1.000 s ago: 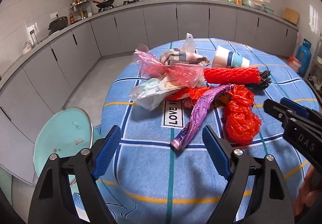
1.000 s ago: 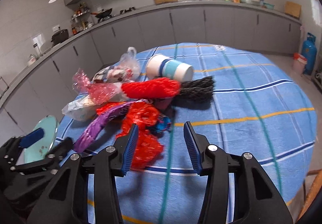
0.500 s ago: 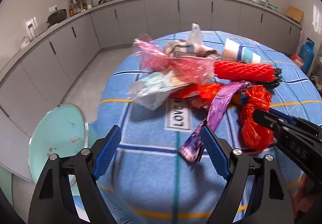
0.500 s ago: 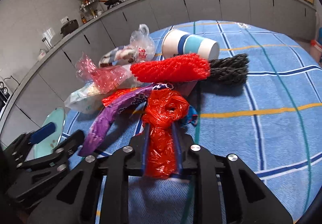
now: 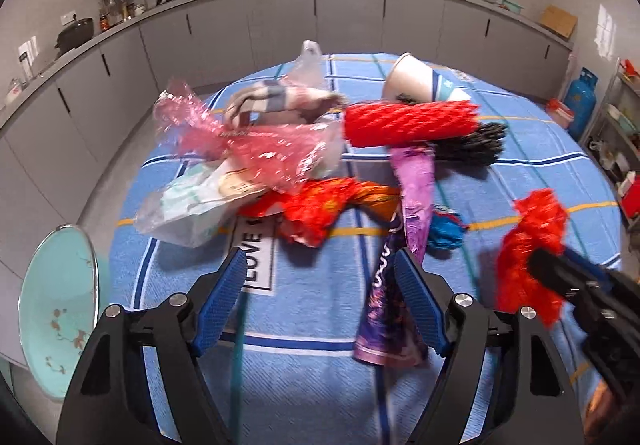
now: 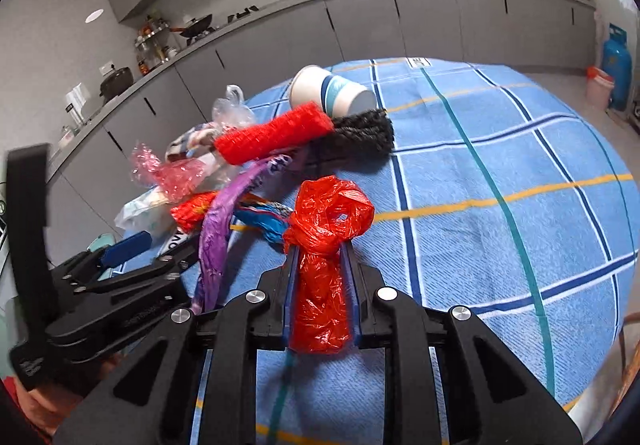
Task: Collect trash
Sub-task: 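Grasp the purple wrapper with the left tool while the right tool grasps the red mesh bag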
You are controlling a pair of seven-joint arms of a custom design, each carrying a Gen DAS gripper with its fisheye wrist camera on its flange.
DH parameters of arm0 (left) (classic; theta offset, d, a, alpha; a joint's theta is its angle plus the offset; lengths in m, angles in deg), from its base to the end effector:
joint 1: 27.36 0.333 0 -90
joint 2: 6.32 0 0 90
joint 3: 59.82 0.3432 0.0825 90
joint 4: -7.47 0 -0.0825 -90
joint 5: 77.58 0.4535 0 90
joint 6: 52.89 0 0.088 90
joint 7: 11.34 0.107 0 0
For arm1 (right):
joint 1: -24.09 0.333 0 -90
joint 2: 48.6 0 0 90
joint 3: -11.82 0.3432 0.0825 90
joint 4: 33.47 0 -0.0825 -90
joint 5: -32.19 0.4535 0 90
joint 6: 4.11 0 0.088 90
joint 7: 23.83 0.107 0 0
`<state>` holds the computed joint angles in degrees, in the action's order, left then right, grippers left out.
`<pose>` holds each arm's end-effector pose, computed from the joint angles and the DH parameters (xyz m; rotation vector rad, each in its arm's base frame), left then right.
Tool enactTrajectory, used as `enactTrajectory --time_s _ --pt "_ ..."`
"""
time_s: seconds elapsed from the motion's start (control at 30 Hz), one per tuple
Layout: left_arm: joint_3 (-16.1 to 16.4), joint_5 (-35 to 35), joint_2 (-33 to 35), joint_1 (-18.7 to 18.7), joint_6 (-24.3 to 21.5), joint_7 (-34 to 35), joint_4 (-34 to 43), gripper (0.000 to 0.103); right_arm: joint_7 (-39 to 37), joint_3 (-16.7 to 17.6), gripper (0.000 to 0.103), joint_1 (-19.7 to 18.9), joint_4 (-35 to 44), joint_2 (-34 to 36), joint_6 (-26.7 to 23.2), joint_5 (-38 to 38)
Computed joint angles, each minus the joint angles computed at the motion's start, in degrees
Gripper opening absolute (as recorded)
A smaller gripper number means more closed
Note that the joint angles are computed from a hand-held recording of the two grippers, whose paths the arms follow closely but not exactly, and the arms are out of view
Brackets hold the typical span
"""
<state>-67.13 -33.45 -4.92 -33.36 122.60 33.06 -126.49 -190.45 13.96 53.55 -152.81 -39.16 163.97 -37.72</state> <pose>0.5600 -0.1891 0.3688 -1.6412 1.9732 -0.7284 0.5245 0.3926 0.3789 -1.5480 1.7602 -0.4338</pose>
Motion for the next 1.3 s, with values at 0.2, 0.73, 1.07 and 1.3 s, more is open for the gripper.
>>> enactTrajectory --time_s 0.2,0.73,1.07,1.3 --pt "-0.8 1.1 -1.9 1.1 2.2 -2.4 -1.2 0.076 5.9 -0.4 0.021 -0.3 -0.5 -1.0 -0.2 -5.1" --pt "-2.7 -20.4 5.5 -0.6 0.7 16.1 2.6 0.018 4.8 -0.1 0.021 -1.8 -0.6 0.0 1.2 -3.5" --pt "-0.3 -41.9 -3.4 -4.4 6.5 37.1 -6.3 0.017 9.0 1.1 0.021 -0.9 -0.6 -2.0 -1.7 -8.2" --pt "0.6 -47.5 -8.8 -4.5 8.8 42.1 -11.4 0.016 8.7 3.1 0.021 -0.7 0.5 -2.4 -3.4 -9.4"
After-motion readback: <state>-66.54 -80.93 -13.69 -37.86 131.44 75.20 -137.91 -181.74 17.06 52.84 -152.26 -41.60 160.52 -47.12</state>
